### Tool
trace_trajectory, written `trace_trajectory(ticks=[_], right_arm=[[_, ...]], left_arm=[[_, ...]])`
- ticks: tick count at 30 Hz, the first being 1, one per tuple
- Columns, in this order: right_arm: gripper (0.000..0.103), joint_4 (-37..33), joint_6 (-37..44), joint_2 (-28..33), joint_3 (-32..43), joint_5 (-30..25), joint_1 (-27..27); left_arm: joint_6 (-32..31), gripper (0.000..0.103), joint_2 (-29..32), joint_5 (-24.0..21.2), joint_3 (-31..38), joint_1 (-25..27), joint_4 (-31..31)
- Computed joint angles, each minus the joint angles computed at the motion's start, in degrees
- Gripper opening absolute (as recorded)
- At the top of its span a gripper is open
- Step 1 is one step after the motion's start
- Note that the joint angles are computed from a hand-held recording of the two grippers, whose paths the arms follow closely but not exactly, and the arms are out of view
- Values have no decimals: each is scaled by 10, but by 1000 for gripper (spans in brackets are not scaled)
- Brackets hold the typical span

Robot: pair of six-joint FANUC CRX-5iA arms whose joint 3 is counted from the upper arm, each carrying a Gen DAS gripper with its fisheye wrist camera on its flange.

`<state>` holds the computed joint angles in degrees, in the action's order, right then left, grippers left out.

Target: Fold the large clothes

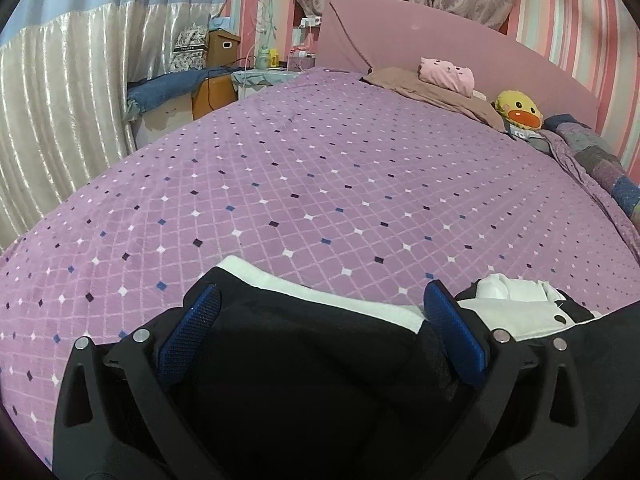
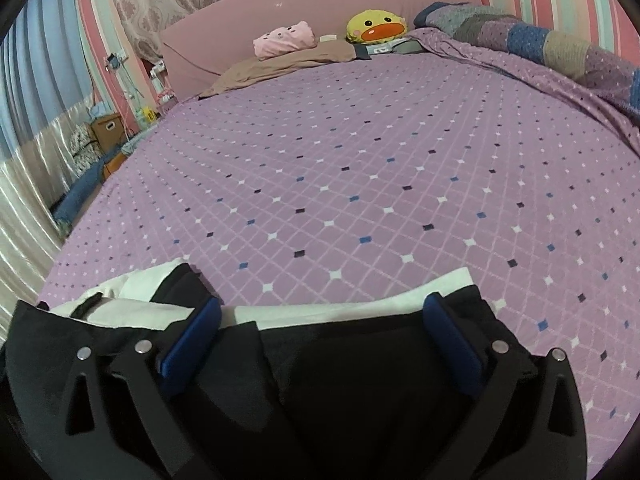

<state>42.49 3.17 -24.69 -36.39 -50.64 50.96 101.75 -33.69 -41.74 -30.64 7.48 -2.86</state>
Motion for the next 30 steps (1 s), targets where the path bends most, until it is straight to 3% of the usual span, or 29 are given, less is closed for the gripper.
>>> trace_trajectory(ticks=[8,13,21,24,30], right_arm=[[101,-9,3,-5,-2,14,-4],[102,-20,8,-15,-9,41,-16],[102,-25,6,-33,-22,65,-24],[102,-16,-5,-44,-34,80,-27],[102,-11,1,-32,-24,67,-19]], left_arm=[[-45,100,-10,18,-23,19,49],[-122,100,-25,37,-56,50,134],[-161,100,-31,50,-75,59,176],[-147,100,-30,54,-72,52,163],[-43,100,-13,38,-28,7,50]])
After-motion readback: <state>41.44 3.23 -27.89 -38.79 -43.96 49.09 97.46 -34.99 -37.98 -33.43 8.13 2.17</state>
